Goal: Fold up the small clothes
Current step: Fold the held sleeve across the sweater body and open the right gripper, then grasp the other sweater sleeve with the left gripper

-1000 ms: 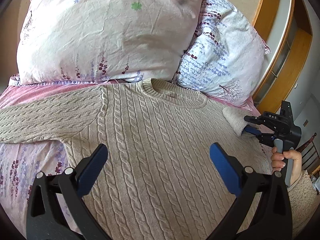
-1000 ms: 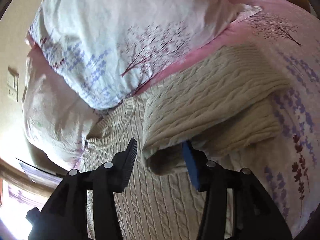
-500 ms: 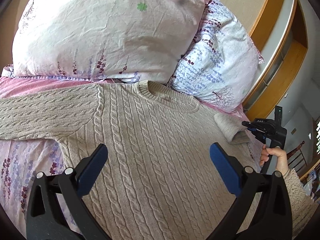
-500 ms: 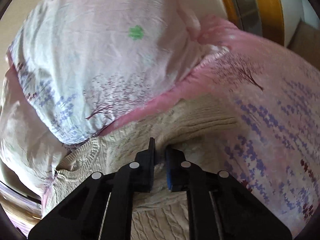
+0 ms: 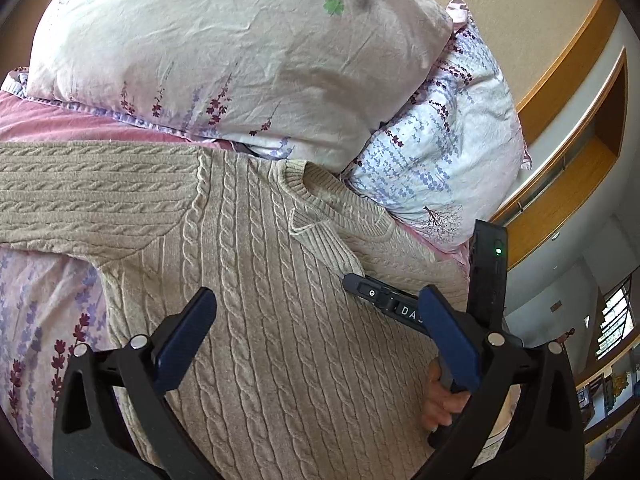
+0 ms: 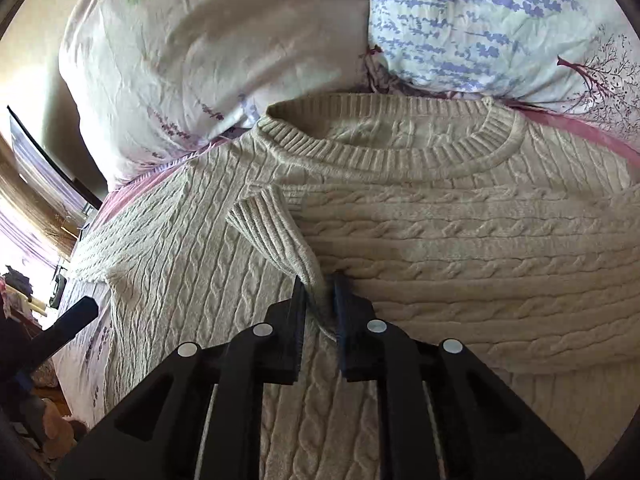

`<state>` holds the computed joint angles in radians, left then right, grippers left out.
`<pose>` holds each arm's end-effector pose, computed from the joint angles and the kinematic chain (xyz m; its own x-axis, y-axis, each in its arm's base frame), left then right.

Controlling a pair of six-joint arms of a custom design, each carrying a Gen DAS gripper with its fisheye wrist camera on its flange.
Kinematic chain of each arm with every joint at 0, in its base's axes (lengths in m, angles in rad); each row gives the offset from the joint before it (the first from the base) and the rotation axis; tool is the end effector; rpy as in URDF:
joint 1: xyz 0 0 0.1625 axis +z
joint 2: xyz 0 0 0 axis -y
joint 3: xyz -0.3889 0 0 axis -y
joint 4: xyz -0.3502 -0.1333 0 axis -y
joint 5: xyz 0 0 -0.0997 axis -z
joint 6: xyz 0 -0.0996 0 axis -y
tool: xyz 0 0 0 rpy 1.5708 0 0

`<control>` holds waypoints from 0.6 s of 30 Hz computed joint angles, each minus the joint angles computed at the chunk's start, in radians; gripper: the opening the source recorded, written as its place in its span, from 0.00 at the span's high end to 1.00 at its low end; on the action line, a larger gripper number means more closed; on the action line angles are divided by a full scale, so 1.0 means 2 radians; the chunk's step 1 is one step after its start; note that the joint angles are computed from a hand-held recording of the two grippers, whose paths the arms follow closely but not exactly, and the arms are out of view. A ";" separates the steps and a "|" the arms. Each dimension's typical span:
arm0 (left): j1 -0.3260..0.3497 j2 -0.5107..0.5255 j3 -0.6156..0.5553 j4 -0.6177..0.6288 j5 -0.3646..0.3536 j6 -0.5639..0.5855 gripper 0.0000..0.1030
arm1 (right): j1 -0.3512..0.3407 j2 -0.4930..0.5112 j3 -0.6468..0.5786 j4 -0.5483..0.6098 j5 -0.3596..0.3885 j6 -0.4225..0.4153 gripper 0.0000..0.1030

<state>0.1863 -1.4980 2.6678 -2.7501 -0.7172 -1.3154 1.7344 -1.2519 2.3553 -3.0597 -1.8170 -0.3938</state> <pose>-0.2221 -0.2539 0.1634 -0.9833 -0.0164 -0.1812 0.1236 0.6705 -0.7316 0.1741 -0.3852 0.1671 -0.8395 -0.4132 0.3528 -0.5123 0.8183 -0.2606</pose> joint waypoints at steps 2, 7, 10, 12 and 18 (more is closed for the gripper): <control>0.017 0.020 -0.006 -0.034 -0.015 0.017 0.05 | -0.009 -0.029 0.009 0.018 0.026 0.000 0.48; 0.094 0.099 -0.039 -0.167 -0.089 0.066 0.22 | -0.089 -0.180 0.026 0.110 0.130 0.053 0.44; 0.127 0.137 -0.068 -0.178 -0.117 0.066 0.32 | -0.186 -0.279 0.033 0.161 0.192 0.109 0.48; 0.140 0.153 -0.081 -0.176 -0.126 0.059 0.34 | -0.238 -0.307 0.024 0.182 0.218 0.138 0.54; 0.158 0.175 -0.102 -0.161 -0.119 0.037 0.39 | -0.306 -0.321 0.006 0.213 0.236 0.156 0.61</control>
